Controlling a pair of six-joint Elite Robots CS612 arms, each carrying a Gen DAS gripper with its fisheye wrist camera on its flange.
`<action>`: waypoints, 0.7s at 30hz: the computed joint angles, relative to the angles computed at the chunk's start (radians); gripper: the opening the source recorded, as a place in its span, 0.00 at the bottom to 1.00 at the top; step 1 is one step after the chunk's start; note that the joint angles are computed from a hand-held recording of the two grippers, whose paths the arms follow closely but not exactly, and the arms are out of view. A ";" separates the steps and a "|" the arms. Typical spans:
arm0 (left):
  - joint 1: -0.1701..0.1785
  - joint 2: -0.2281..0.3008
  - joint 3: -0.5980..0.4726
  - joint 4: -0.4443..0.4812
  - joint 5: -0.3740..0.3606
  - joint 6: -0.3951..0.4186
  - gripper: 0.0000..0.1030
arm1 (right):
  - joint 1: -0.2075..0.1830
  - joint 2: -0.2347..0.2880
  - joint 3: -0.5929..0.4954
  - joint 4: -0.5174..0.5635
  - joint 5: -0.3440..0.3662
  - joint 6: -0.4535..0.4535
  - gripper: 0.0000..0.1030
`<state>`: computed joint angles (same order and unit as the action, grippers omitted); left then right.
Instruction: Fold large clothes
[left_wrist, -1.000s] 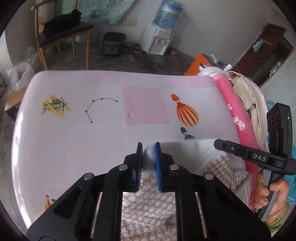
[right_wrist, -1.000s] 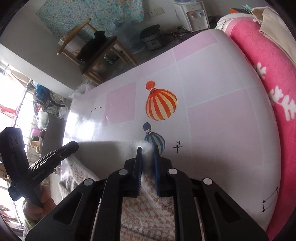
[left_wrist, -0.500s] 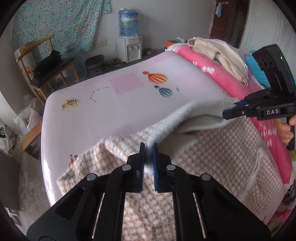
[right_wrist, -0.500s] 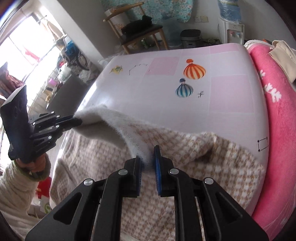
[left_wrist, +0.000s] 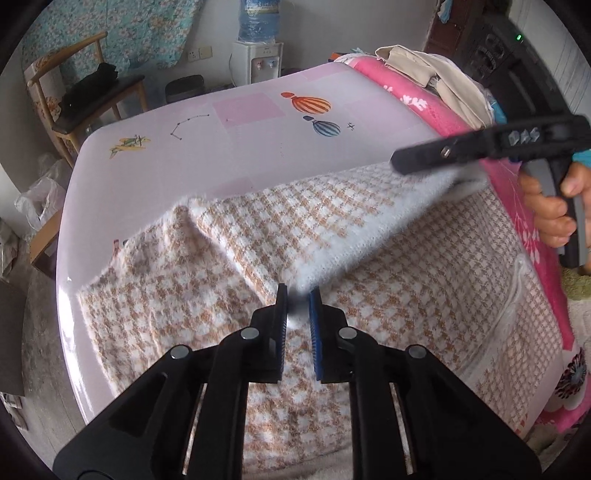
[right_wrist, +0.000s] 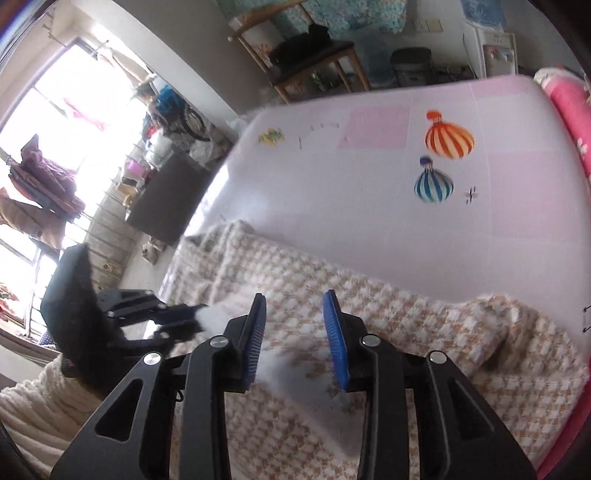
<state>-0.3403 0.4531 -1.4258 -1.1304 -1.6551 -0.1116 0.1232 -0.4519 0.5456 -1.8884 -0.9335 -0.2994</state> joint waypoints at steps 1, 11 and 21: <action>0.006 -0.001 -0.011 0.011 -0.028 -0.015 0.12 | 0.005 0.002 0.004 0.022 -0.023 -0.014 0.27; 0.038 -0.039 0.064 -0.202 -0.090 -0.112 0.12 | 0.021 -0.092 0.207 -0.124 -0.120 -0.162 0.27; 0.030 -0.059 0.224 -0.198 -0.043 -0.065 0.12 | 0.001 -0.107 0.260 -0.165 -0.061 -0.171 0.24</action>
<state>-0.3108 0.3937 -1.2014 -1.3288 -1.6976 -0.1768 0.1247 -0.5593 0.8053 -2.0529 -0.9946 -0.4702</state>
